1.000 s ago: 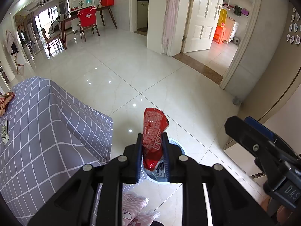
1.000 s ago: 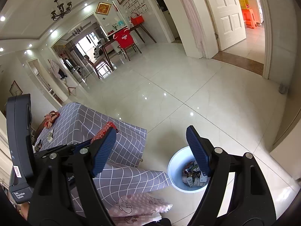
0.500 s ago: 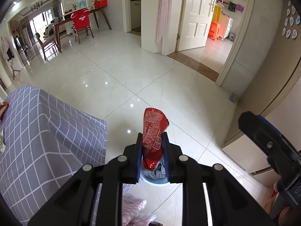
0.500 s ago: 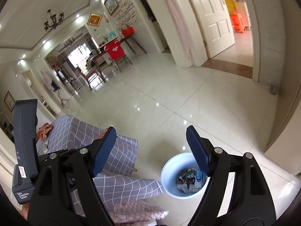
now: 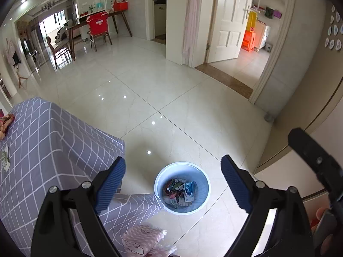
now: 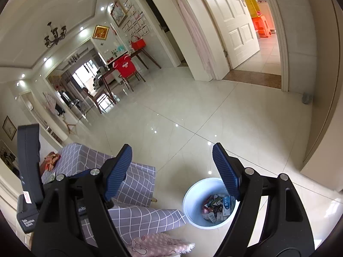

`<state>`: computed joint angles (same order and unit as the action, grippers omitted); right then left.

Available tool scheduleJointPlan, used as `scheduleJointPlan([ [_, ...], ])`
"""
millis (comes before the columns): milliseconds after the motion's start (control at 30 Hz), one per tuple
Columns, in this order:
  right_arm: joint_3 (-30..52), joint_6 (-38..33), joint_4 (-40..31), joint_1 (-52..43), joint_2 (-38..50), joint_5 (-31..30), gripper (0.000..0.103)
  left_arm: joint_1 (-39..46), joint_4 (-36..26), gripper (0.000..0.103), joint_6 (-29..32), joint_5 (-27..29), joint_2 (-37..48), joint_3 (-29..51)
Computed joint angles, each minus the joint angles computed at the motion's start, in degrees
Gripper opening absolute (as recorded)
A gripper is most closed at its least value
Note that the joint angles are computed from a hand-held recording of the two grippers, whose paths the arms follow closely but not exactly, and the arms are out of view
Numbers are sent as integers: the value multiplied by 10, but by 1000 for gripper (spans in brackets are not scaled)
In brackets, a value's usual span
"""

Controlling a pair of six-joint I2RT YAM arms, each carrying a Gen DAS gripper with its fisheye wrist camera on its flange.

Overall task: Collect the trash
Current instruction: 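Carry the red wrapper and checkered packet over the blue bucket and open both grippers, then move both tools back over the table, then grasp the beige printed strip with the left gripper while the right gripper grasps the green-white packet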

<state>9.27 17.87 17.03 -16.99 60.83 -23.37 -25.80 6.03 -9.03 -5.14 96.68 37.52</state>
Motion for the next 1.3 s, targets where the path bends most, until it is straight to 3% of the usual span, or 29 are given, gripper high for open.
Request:
scheduleJointPlan([
  [267, 6, 13, -65, 63, -61, 36, 77, 43, -15, 89, 18, 19, -87, -56],
  [400, 12, 37, -89, 147, -91, 87, 77, 99, -28, 89, 44, 43, -154, -96],
  [567, 33, 85, -79, 300, -69, 175, 77, 228, -63, 89, 127, 87, -247, -134],
  [733, 96, 122, -45, 475, 37, 269, 77, 405, -91, 89, 252, 134, -296, -141],
  [867, 167, 128, -38, 572, 131, 313, 77, 559, -74, 89, 344, 184, -261, -125],
  [1033, 273, 122, -45, 654, 250, 342, 76, 728, -51, 89, 429, 232, -127, -48],
  [1300, 431, 108, -89, 694, 404, 325, 76, 804, -67, 88, 467, 259, 23, 74],
])
